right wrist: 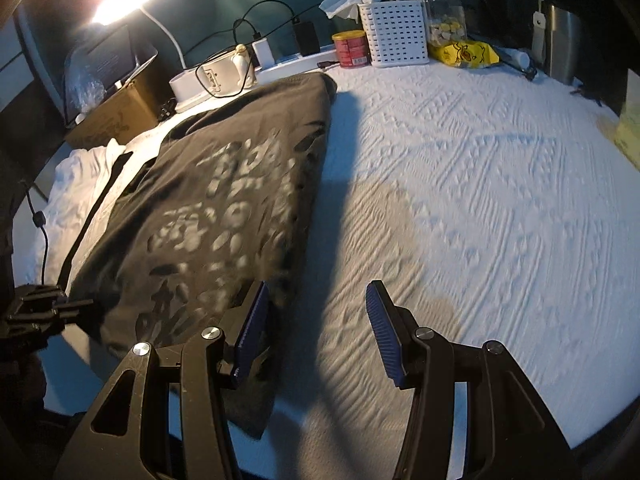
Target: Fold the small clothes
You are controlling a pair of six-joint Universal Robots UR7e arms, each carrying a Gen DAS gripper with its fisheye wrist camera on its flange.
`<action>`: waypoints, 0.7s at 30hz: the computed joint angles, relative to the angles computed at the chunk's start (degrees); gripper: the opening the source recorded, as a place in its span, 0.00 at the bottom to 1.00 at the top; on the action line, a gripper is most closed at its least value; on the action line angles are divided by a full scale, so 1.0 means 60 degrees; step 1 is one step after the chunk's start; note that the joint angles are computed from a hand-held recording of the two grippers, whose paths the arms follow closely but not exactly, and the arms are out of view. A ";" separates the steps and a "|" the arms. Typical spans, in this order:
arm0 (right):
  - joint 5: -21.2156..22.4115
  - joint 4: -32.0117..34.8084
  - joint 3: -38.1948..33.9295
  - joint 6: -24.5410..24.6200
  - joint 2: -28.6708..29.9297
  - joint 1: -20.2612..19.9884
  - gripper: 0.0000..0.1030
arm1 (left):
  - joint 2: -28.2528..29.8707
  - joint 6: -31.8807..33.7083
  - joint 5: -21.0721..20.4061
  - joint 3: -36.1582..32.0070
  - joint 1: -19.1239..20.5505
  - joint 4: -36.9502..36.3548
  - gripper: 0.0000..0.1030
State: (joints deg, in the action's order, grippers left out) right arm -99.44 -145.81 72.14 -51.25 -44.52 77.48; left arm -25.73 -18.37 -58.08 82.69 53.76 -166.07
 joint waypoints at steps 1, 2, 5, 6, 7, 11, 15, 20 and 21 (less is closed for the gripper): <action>0.0008 -0.0002 0.0080 0.0002 -0.0044 0.0001 0.52 | -0.0068 -0.0025 0.0033 0.0114 -0.0017 -0.0108 0.06; 0.0016 -0.0043 0.0204 -0.0001 -0.0104 -0.0007 0.52 | -0.0146 -0.0056 0.0059 0.0240 -0.0033 -0.0192 0.05; 0.0053 -0.0061 0.0540 -0.0060 -0.0256 -0.0033 0.52 | -0.0277 -0.0178 0.0076 0.0459 -0.0043 -0.0333 0.05; 0.0079 -0.0067 0.0659 -0.0107 -0.0301 -0.0045 0.52 | -0.0310 -0.0232 0.0081 0.0521 -0.0051 -0.0353 0.05; 0.0116 -0.0095 0.0743 -0.0166 -0.0333 -0.0059 0.52 | -0.0294 -0.0277 0.0091 0.0510 -0.0060 -0.0341 0.05; 0.0424 -0.0272 0.1155 -0.0303 -0.0533 -0.0139 0.52 | -0.0298 -0.0365 0.0150 0.0556 -0.0087 -0.0340 0.05; 0.0678 -0.0830 0.1671 -0.1020 -0.0700 -0.0253 0.33 | -0.0239 -0.0445 0.0255 0.0572 -0.0104 -0.0291 0.05; 0.0793 -0.1849 0.2199 -0.1758 -0.0836 -0.0349 0.07 | -0.0087 -0.0568 0.0329 0.0543 -0.0068 -0.0308 0.05; 0.0740 -0.1908 0.2199 -0.1850 -0.0832 -0.0345 0.07 | -0.0055 -0.0503 0.0322 0.0517 -0.0075 -0.0312 0.05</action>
State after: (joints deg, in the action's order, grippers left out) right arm -95.00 -157.26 85.33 -62.35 -49.51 75.41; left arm -26.06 -21.39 -56.15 85.79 53.31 -167.94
